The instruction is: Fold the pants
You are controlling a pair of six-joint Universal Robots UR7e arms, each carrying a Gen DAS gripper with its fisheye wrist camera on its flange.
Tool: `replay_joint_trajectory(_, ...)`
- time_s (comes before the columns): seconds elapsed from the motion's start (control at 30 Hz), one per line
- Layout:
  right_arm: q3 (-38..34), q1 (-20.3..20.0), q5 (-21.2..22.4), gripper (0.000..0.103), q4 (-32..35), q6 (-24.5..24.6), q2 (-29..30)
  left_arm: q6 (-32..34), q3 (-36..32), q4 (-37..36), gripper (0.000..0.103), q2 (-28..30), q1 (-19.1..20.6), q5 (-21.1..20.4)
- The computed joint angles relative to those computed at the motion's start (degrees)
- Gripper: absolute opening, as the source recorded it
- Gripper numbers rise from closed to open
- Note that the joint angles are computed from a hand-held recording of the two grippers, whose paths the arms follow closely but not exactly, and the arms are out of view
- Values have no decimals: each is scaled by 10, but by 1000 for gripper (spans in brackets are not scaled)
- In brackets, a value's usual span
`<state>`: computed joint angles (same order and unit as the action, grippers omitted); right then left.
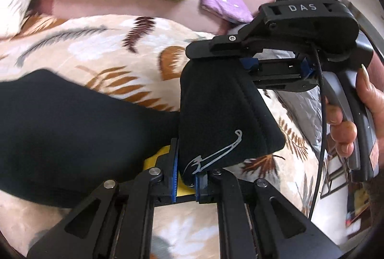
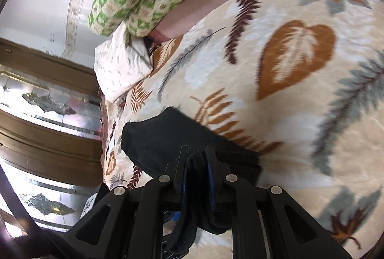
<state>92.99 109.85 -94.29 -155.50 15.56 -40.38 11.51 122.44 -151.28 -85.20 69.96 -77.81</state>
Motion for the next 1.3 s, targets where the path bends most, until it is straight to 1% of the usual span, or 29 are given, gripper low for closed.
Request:
replay_joint_trajectory(0.07,-24,6,2,13,11,2,23,-6,-6,7,8,-2,15,-10)
replay_joint_trajectory(0.23,-83,18,8,13,46,5,78,-33,-28,28,8,-3,62,-51)
replay_joint_trajectory(0.33,-123,26,5,17,69,4,109,-48,-41,42,8,-3,81,-72)
replay_joint_trajectory(0.5,-184,36,9,18,99,12,160,-70,-62,74,8,-10,111,-106)
replay_joint_trajectory(0.57,-202,38,15,20,111,14,175,-80,-72,90,9,-11,125,-125)
replay_joint_trajectory(0.63,-216,39,14,30,121,20,187,-88,-82,104,9,-13,137,-142)
replay_joint_trajectory(0.73,-232,42,8,39,133,26,202,-92,-87,126,10,-22,146,-147)
replay_joint_trajectory(0.83,-241,46,6,39,140,27,208,-102,-94,140,12,-29,151,-148)
replay_joint_trajectory(0.97,-236,51,10,44,129,19,199,-102,-101,148,12,-41,154,-127)
replay_joint_trajectory(1.07,-221,54,7,45,115,15,184,-101,-114,163,12,-44,160,-114)
replay_joint_trajectory(1.13,-199,53,8,50,96,15,169,-99,-117,173,13,-48,159,-104)
replay_joint_trajectory(1.17,-185,52,11,50,87,16,160,-96,-118,178,13,-48,158,-102)
replay_joint_trajectory(1.23,-165,51,11,50,82,7,146,-94,-118,179,13,-45,147,-89)
replay_joint_trajectory(1.3,-146,53,-6,51,73,-8,131,-94,-114,170,13,-45,137,-82)
